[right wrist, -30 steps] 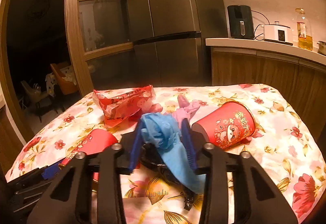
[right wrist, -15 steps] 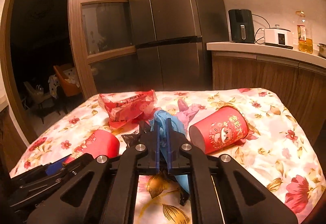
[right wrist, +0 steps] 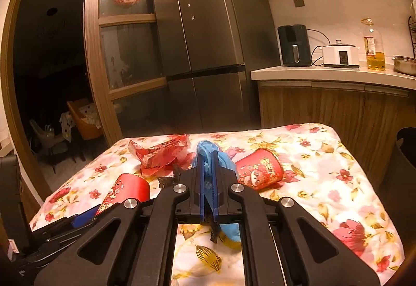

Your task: Collect trash

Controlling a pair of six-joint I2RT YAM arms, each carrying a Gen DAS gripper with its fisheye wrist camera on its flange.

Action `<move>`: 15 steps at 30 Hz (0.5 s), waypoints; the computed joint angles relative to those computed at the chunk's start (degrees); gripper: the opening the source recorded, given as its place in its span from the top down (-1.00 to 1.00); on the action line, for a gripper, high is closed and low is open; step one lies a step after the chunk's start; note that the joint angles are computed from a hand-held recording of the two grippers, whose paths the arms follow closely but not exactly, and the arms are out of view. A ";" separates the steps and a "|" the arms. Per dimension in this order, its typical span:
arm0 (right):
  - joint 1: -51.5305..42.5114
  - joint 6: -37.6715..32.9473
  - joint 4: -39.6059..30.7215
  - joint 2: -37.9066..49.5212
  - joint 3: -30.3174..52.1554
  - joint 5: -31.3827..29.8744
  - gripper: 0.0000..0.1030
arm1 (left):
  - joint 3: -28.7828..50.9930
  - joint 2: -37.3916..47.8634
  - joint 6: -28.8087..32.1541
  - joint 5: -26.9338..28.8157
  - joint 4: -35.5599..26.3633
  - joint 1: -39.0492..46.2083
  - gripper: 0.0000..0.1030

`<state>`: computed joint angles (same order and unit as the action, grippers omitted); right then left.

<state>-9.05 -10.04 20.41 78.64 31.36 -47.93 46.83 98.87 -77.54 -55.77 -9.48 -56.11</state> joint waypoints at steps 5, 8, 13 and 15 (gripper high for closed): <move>-3.42 -1.11 -2.15 -2.40 -0.77 -3.02 0.90 | 2.00 0.89 -1.42 -1.05 -2.30 -2.15 0.11; -5.28 -1.87 -3.60 -3.25 -0.87 -4.61 0.91 | 3.08 1.36 -2.33 -1.42 -3.35 -3.30 0.14; -8.51 -3.54 -6.19 -4.33 -0.82 -6.99 0.91 | 4.79 2.59 -2.68 -0.73 -4.82 -3.85 0.44; -9.46 -3.98 -6.95 -4.53 -0.74 -7.65 0.91 | 5.86 3.79 -3.88 -1.35 -6.34 -4.18 0.42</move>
